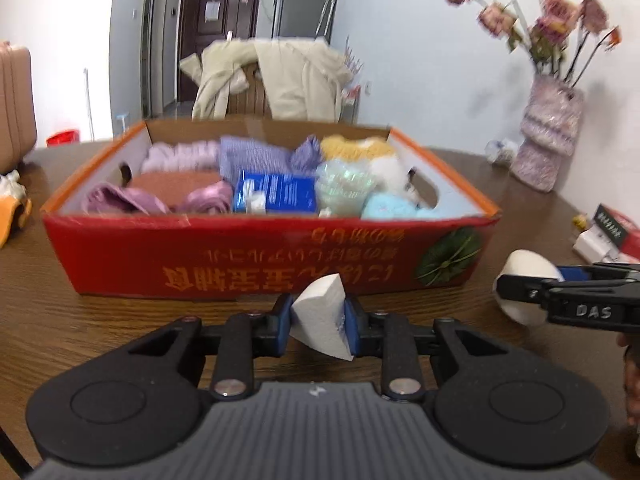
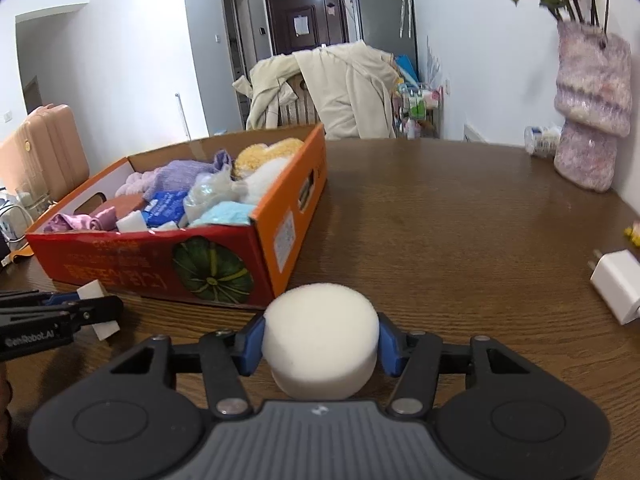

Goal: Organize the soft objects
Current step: 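Carry both sponges into the box and open both grippers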

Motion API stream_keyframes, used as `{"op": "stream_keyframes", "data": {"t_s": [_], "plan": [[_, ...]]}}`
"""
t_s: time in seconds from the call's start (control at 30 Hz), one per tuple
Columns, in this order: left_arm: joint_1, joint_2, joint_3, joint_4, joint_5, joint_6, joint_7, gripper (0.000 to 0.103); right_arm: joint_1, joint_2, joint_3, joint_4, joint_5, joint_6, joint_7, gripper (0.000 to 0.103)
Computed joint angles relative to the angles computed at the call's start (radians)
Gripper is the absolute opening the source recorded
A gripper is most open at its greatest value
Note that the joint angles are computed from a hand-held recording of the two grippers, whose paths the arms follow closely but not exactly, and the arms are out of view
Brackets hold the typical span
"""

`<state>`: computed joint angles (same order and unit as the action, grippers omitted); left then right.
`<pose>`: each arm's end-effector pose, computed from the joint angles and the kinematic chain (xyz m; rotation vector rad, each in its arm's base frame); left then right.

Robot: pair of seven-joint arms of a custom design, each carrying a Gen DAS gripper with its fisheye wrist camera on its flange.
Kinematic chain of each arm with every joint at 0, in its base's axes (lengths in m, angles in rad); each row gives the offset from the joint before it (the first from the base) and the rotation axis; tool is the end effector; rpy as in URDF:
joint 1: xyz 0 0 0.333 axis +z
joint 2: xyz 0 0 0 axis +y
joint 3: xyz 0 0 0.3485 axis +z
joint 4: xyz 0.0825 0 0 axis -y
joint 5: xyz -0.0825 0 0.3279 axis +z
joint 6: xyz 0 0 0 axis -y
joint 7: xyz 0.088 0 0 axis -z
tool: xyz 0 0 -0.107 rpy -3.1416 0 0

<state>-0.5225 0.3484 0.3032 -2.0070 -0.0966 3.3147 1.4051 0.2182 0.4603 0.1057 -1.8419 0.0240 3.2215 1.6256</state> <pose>0.6041 -0.1505 0.4788 -1.6524 1.6874 -1.0027 0.6362 0.1973 0.4573 -1.7771 1.4382 -0.5881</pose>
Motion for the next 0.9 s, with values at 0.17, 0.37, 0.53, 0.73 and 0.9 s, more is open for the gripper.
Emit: {"op": "stream_keyframes", "data": {"t_s": [0.17,0.37,0.53,0.73,0.9], "plan": [[-0.087,-0.128,0.07,-0.149,-0.062,0.071,0.057,0.027,0.083,-0.1,-0.048,-0.118,0.005,0.083,0.03,0.055],[-0.139,-0.321,0.07,-0.353,-0.193,0.158,0.184,0.027,0.128,-0.25,-0.01,-0.293,0.01,0.178,0.071,0.055],[-0.091,-0.467,-0.002,-0.496,-0.22,0.238,0.239,0.027,0.287,-0.346,-0.065,-0.399,0.121,0.231,0.01,0.055],[-0.012,-0.596,-0.071,-0.617,-0.175,0.319,0.219,0.028,0.505,-0.405,-0.104,-0.427,0.556,0.283,-0.356,0.055],[0.045,-0.645,-0.105,-0.661,-0.122,0.339,0.166,0.028,0.538,-0.433,-0.041,-0.415,0.796,0.32,-0.571,0.056]]}}
